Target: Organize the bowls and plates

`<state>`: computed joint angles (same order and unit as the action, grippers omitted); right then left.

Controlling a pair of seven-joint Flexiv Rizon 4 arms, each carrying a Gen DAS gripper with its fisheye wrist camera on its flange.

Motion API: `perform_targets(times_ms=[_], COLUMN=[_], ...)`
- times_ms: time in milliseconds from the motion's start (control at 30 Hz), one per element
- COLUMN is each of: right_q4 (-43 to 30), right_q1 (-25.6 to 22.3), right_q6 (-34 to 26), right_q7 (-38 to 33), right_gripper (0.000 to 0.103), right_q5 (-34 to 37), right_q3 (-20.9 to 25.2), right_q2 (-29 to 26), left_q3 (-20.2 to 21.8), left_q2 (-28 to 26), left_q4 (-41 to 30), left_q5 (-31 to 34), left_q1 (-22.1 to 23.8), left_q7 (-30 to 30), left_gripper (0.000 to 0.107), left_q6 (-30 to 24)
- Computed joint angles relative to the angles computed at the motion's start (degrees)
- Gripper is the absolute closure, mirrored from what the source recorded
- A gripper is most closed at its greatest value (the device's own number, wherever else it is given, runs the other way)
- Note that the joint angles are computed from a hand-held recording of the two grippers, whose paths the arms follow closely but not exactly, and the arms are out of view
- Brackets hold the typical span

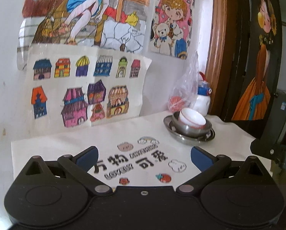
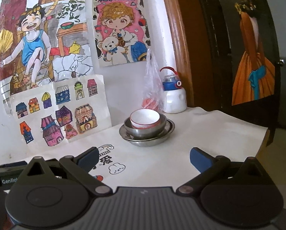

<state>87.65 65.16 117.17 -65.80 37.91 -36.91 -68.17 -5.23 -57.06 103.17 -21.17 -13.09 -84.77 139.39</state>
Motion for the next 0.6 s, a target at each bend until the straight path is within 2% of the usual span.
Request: perform_targets(times_ms=[167, 300, 433, 600], right_q4=[0.1, -0.2, -0.4, -0.4], right_q1=[1.1, 2.3, 1.6, 3.1], right_q6=[0.4, 0.4, 0.6, 0.8], right_q7=[-0.5, -0.6, -0.3, -0.2], right_gripper=[0.0, 0.0, 0.0, 0.0], right_q5=[1.3, 3.7, 3.9, 6.6], right_q3=[-0.8, -1.8, -0.2, -1.8], right_q2=[-1.7, -3.4, -3.3, -4.6], left_q3=[-0.1, 0.5, 0.8, 0.9], left_q2=[-0.7, -1.5, -1.9, -2.3], left_q4=[0.8, 1.2, 1.6, 1.6], left_q5=[-0.7, -4.3, -5.9, -7.3], left_q1=[-0.3, -1.9, -2.7, -3.4], left_q7=[-0.6, -0.9, -0.2, 1.0], left_gripper=[0.005, 0.005, 0.005, 0.005], left_q6=[-0.3, 1.2, 1.2, 1.0])
